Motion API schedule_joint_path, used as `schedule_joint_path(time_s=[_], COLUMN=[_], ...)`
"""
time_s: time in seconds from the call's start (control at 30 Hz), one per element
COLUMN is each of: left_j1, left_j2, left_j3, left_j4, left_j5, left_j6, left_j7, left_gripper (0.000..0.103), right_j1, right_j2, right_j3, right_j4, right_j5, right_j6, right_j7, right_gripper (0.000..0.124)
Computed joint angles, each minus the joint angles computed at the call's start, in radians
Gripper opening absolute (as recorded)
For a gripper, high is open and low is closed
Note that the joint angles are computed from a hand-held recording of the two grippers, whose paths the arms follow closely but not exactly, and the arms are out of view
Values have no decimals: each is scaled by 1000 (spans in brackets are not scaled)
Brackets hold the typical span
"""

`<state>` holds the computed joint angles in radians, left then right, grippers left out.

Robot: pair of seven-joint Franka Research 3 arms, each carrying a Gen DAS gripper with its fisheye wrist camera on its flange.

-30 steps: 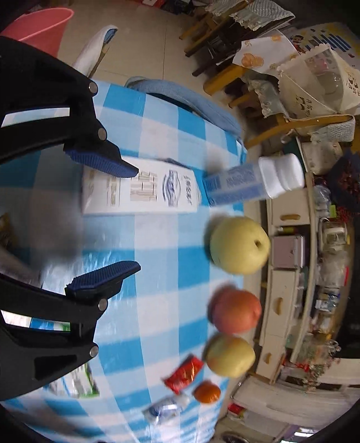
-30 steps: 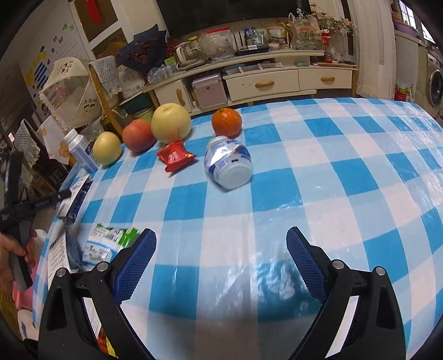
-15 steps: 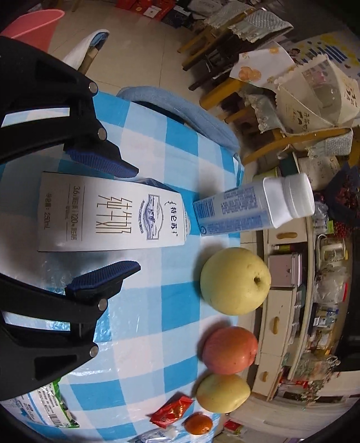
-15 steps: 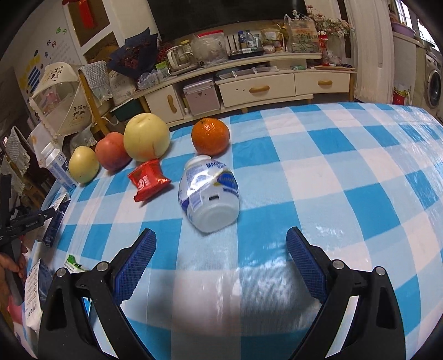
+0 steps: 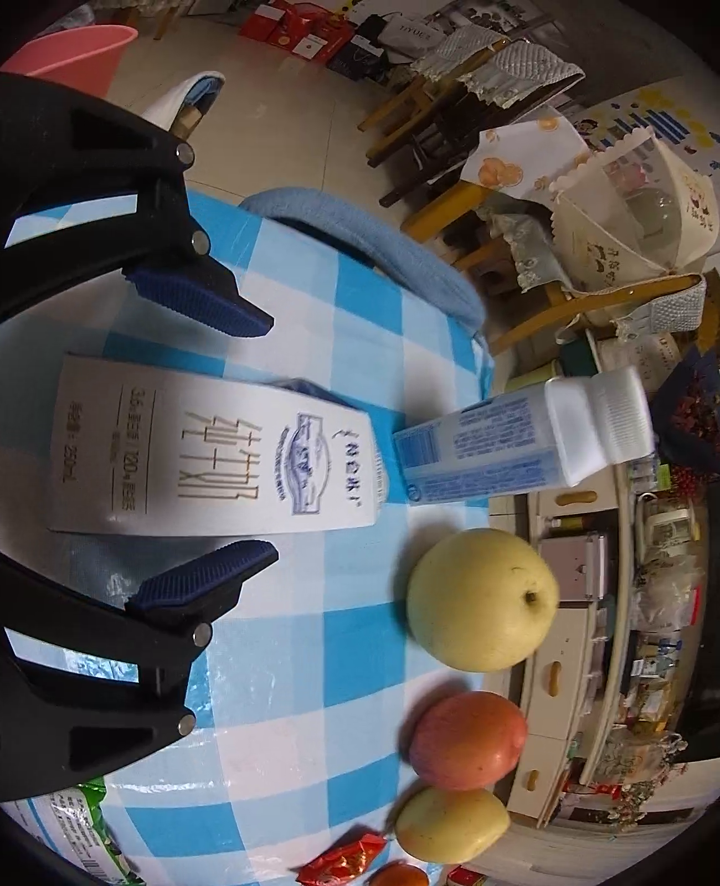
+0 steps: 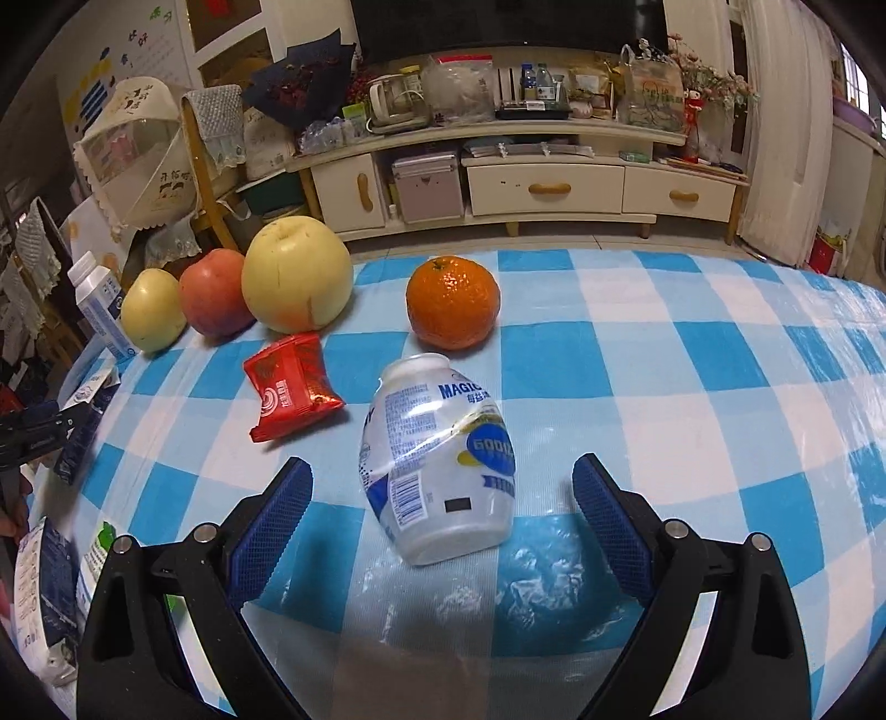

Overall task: Collect trash
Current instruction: 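Grasp the white milk carton with left gripper while right grasps red snack packet, then carry the milk carton and red packet to the pink bucket and release inside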

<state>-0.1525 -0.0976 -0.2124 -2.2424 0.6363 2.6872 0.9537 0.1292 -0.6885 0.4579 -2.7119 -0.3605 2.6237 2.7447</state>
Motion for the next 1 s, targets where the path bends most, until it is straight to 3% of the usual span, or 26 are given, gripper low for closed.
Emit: schedule_joint_path(time_s=[0.1, 0.17, 0.37, 0.43, 0.5, 0.67, 0.77, 0.9, 1.0], left_j1=[-12, -14, -23, -27, -35, -61, -81, -131, -163], left_j2=[9, 1, -35, -55, -79, -139, -166, -198, -236], left_j3=[7, 13, 10, 10, 11, 14, 27, 61, 80], left_j4=[-12, -27, -74, -101, -130, -201, -233, -271, -307], left_j5=[-82, -123, -176, -194, -213, -269, -317, -428, -500], left_j6=[13, 42, 72, 90, 106, 137, 152, 173, 190], left_j7=[56, 78, 141, 162, 190, 253, 294, 357, 395], left_gripper=[72, 54, 55, 55, 55, 55, 55, 55, 55], right_j1=[-7, -18, -45, -54, -46, -15, 40, 84, 121], right_j2=[-6, 8, 140, 198, 256, 360, 418, 429, 425], right_j3=[13, 28, 55, 61, 46, -3, -65, -104, -136], right_j4=[11, 32, 137, 183, 221, 279, 290, 307, 304], right_j5=[-13, -24, -68, -92, -123, -194, -157, -197, -206], right_j6=[42, 75, 134, 110, 88, 46, 41, 22, 19], right_j7=[9, 8, -59, -74, -93, -82, -116, -96, -92], right_gripper=[94, 94, 94, 84, 74, 74, 61, 45, 42])
